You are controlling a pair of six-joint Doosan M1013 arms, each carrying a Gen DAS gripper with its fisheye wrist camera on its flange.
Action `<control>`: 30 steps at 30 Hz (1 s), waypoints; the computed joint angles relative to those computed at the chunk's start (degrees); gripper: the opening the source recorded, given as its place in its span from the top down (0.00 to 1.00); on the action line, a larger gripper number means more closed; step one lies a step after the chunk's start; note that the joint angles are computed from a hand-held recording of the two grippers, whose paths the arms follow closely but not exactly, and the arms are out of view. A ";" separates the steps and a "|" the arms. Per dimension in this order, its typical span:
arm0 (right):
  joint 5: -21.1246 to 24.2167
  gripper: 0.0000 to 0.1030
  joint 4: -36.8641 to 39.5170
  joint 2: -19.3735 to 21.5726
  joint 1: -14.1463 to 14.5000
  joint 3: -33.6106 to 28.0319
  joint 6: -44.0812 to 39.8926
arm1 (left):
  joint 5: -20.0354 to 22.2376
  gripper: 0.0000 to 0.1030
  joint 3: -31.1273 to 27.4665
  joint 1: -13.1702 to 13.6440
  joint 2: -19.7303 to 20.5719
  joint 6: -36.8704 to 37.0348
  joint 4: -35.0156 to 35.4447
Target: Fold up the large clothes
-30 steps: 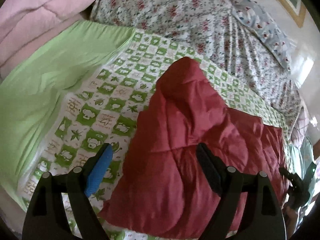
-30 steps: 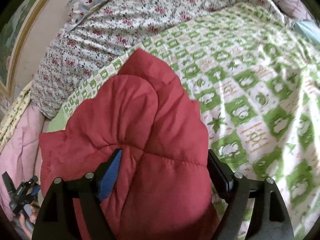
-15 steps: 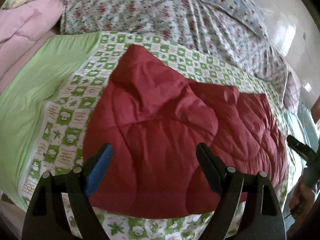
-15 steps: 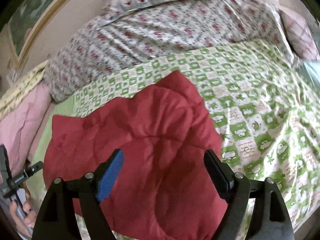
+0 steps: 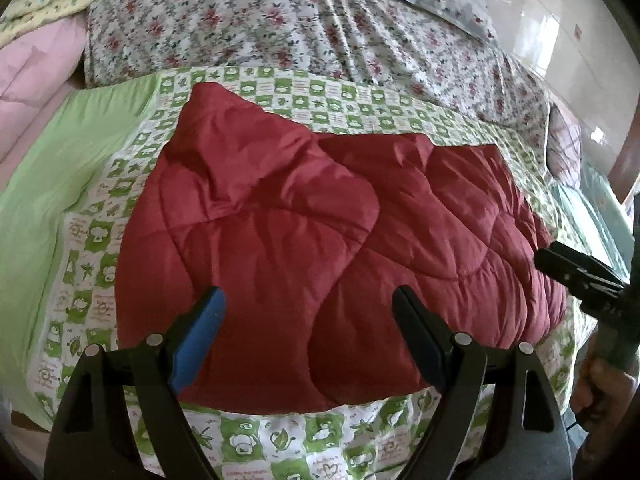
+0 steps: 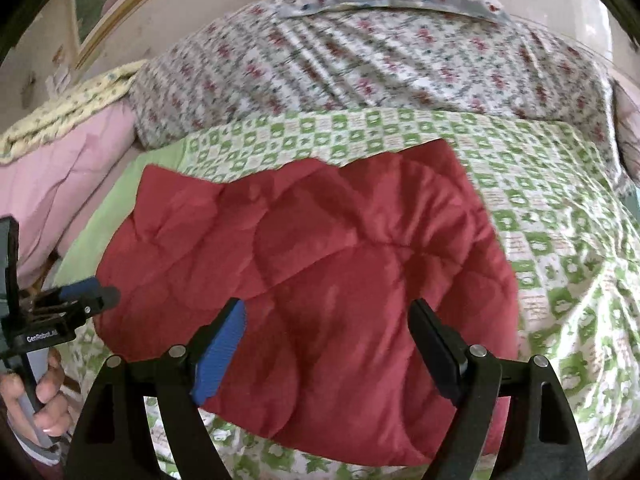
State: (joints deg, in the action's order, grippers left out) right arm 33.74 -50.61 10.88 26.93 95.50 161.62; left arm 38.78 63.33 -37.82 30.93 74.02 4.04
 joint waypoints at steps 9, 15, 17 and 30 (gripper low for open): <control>1.02 0.18 2.03 1.77 0.81 -1.63 -4.58 | 1.17 0.16 -0.34 -0.15 0.68 1.16 -0.26; 1.73 0.18 4.13 2.58 0.36 -2.31 -6.56 | 2.56 0.16 -1.14 -0.04 1.60 0.94 0.52; 1.81 0.17 4.63 2.75 0.20 -2.51 -7.13 | 2.49 0.14 -1.25 0.03 1.76 1.13 0.50; 3.86 0.12 10.66 5.38 -2.58 -6.47 -13.51 | 5.89 0.05 -7.30 0.50 5.81 2.75 1.09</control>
